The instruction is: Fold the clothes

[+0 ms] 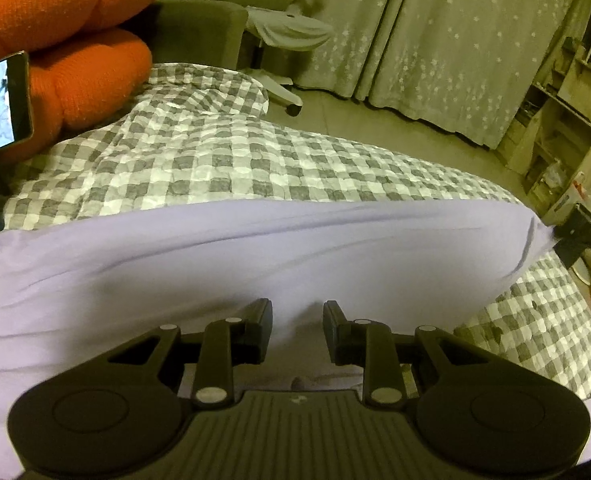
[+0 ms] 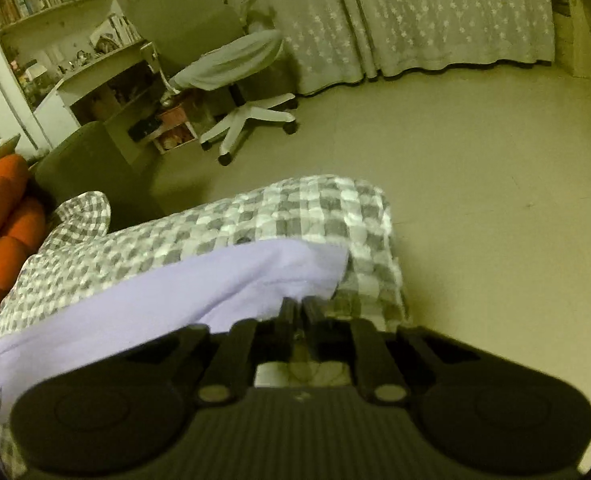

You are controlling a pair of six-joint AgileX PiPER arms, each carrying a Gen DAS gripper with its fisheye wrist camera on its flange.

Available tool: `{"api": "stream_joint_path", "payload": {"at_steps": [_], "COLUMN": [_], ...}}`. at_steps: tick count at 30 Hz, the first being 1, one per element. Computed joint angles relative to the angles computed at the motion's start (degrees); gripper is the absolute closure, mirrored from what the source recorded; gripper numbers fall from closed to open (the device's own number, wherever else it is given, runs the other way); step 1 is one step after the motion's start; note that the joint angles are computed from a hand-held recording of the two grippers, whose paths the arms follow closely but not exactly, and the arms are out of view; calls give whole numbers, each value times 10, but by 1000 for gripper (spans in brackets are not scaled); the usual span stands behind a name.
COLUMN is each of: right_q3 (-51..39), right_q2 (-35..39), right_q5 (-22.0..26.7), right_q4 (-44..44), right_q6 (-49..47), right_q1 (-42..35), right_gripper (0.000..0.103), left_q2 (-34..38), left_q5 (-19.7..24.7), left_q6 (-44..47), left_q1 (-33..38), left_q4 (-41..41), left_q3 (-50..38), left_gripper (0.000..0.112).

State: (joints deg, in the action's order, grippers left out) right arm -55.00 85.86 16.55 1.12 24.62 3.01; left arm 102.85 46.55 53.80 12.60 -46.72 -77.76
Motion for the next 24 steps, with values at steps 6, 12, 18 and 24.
{"api": "stream_joint_path", "payload": {"at_steps": [6,12,18,24], "right_q3": [18,4,-70,-180], "right_q2": [-14,6,44,104], "right_q5": [23,39,152,287], "right_q4": [-158,-276,-331,-461], "right_q6": [148,257,242,233], "right_q1": [16,41,85,200], "right_gripper": [96,96,91,56], "left_q2": [2,-17,-19,-11], "left_q5": [7,40,81,100], "left_q6": [-1,20,39,70], "left_q1": [3,45,122,165], "left_q4": [-3,-25,-46,-78], "left_q3": [1,13,23,31], "left_gripper": [86,86,86,85]}}
